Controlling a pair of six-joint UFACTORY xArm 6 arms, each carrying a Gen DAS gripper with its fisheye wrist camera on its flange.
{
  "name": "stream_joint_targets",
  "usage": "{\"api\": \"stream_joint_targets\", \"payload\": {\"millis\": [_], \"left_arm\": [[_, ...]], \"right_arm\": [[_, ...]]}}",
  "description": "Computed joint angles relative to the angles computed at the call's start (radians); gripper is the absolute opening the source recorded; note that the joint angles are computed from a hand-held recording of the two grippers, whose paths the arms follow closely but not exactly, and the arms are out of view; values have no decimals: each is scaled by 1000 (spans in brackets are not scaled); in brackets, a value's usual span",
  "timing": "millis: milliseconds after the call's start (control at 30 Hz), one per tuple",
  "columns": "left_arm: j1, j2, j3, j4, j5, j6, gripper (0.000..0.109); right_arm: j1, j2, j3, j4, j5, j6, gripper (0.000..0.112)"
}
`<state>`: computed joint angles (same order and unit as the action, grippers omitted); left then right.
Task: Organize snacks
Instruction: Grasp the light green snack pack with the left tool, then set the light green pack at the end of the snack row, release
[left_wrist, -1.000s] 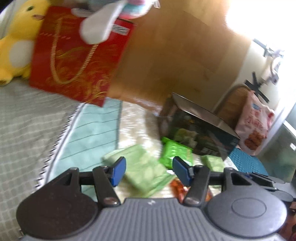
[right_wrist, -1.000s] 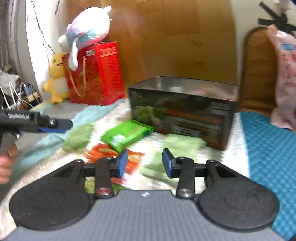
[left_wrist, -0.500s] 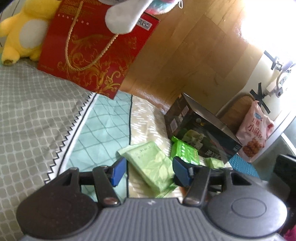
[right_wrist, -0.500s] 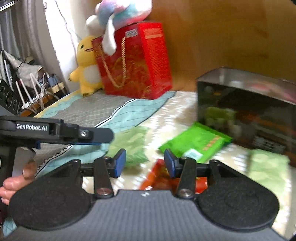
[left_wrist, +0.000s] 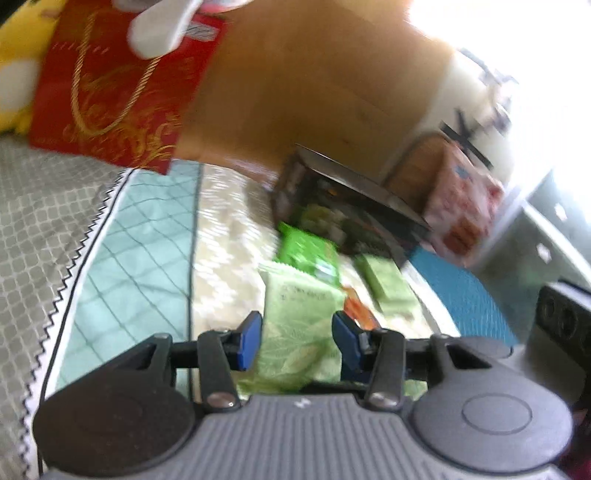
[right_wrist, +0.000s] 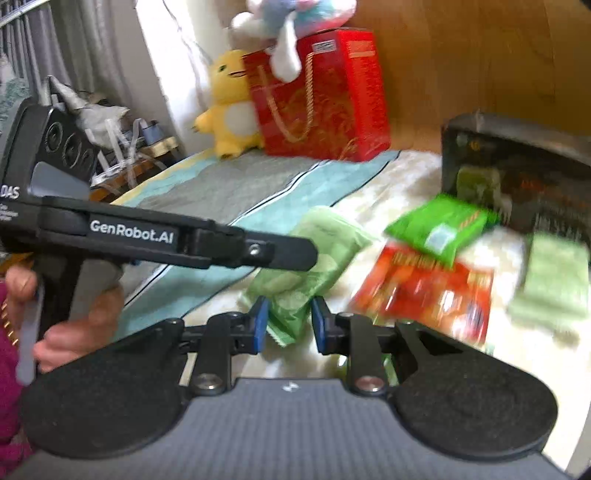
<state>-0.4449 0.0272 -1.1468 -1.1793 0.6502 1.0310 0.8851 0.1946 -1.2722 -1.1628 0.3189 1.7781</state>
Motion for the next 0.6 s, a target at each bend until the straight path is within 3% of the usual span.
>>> {"api": "stream_joint_targets", "payload": {"millis": [200,367,467,567,600], "left_arm": [[-15,-132,145,48,16,26,42],[-15,-210,222,77,45,58,43],[-15,-246,252,77,10,57,43],[10,-262,253,74,10,1,45],[19,-267,252,82,15,-26,45]], "right_arm": [[50,-43,63,-60,-14,143,31],[78,-81,107,-92,-93,136,33],[110,-123,136,-102,-8,119,34],[112,-161,166,-155,54,197,36],[114,-171,171,-178,88,224,44]]}}
